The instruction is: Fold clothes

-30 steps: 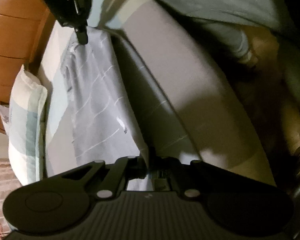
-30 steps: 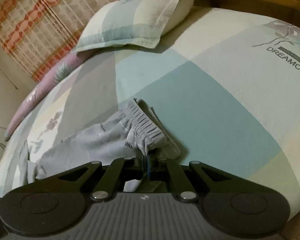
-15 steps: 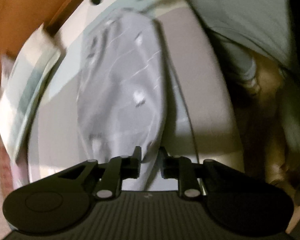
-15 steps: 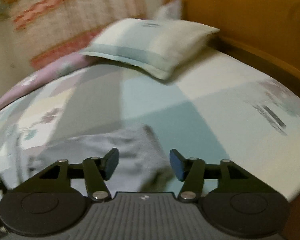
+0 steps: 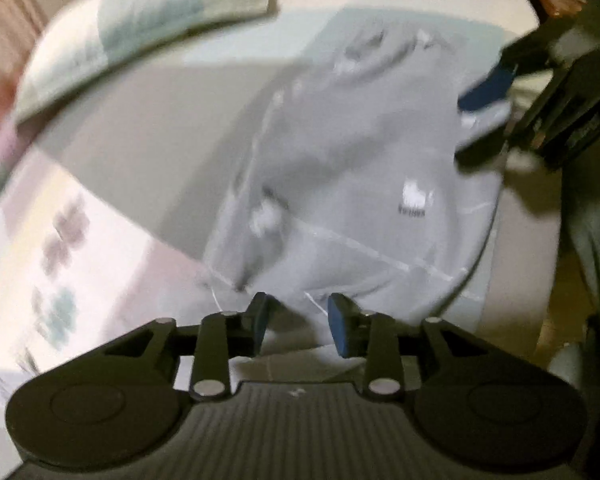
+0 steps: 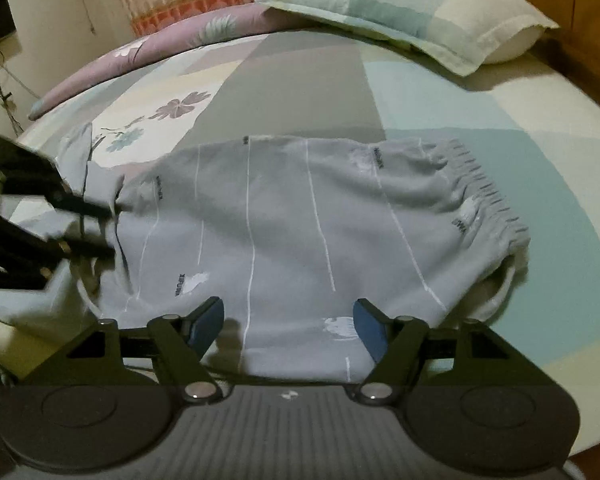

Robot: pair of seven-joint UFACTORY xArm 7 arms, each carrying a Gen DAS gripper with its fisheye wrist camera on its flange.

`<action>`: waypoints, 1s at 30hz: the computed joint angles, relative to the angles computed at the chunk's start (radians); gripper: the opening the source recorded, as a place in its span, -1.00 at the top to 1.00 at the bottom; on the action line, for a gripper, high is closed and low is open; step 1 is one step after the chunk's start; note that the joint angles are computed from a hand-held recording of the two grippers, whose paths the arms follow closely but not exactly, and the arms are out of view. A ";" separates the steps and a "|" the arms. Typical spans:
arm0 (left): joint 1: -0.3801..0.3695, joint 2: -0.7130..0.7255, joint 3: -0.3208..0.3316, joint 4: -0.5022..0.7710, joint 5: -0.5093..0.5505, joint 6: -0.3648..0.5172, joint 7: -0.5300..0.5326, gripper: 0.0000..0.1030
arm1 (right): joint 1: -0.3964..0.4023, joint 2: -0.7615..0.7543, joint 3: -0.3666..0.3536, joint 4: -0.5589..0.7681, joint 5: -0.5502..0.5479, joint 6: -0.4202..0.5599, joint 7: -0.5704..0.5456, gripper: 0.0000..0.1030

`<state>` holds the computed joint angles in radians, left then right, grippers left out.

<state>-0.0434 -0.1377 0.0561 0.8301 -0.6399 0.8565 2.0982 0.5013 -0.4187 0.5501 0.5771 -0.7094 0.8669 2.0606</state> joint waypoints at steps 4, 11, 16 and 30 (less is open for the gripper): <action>0.017 0.037 0.010 0.101 -0.004 0.148 -0.057 0.31 | -0.034 -0.008 0.011 0.012 -0.084 0.017 0.006 -0.87; 0.039 0.180 -0.035 0.323 -0.095 0.353 -0.283 -0.08 | -0.059 0.121 -0.023 0.032 -0.167 -0.084 -0.003 -1.00; 0.057 0.259 -0.074 0.378 -0.027 0.433 -0.370 -0.06 | 0.007 0.187 -0.039 0.068 -0.218 0.000 -0.025 -1.00; 0.041 0.409 -0.141 0.499 -0.019 0.529 -0.612 -0.08 | 0.114 0.244 -0.107 0.100 -0.279 0.089 0.053 -1.00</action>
<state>-0.0025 0.2717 -0.0850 1.3289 -0.6587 1.3853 1.4862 0.6151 -0.1747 0.4432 0.6772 -0.9884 0.9563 2.1132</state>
